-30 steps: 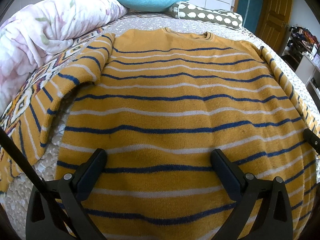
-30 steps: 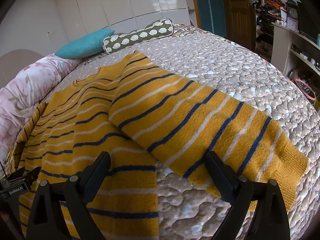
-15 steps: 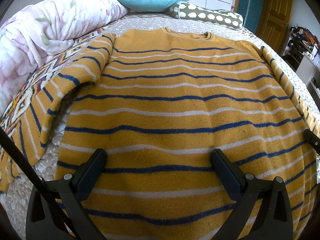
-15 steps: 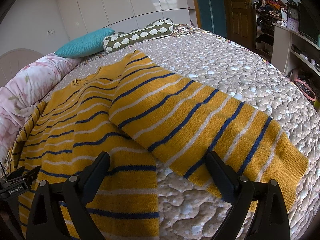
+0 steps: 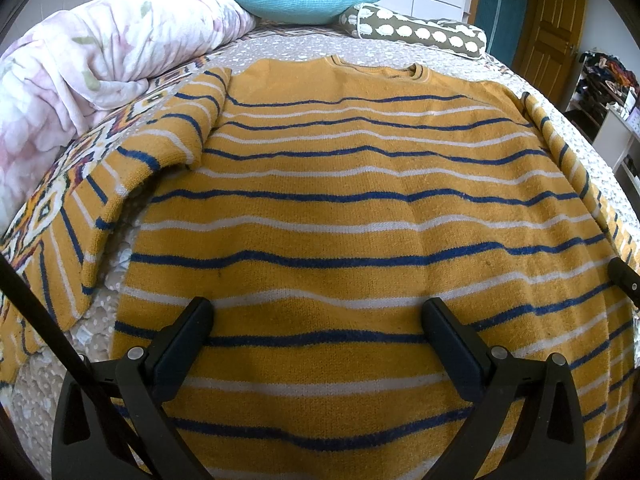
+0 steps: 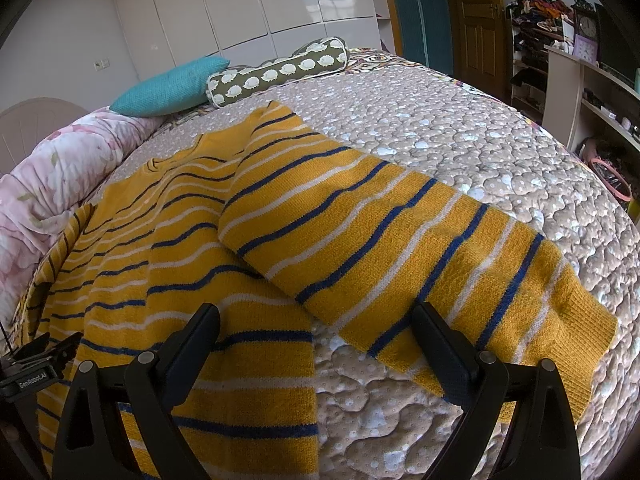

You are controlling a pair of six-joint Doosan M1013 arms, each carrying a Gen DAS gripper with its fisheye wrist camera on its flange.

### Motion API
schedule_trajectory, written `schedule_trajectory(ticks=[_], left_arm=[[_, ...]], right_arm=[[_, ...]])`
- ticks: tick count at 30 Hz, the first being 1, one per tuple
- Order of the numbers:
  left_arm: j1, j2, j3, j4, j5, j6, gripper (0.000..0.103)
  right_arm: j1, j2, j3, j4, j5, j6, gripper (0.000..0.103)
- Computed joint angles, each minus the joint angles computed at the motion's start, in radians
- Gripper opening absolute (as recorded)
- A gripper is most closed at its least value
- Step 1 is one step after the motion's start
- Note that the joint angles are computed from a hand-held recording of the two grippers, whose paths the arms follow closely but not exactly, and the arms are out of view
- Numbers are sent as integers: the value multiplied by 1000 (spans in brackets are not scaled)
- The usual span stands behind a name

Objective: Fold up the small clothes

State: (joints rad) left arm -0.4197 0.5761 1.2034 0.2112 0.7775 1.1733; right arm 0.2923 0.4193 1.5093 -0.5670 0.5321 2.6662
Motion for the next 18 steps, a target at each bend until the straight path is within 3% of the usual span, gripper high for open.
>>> schedule_trajectory(ticks=[13,18], left_arm=[[3,4,-10,8,21,-13,103],[-11,0,-3,74,22,-60,103]], right_arm=[[4,-4,1,-3,4,6,98],[6,-1,-7,-5,22,0,98]])
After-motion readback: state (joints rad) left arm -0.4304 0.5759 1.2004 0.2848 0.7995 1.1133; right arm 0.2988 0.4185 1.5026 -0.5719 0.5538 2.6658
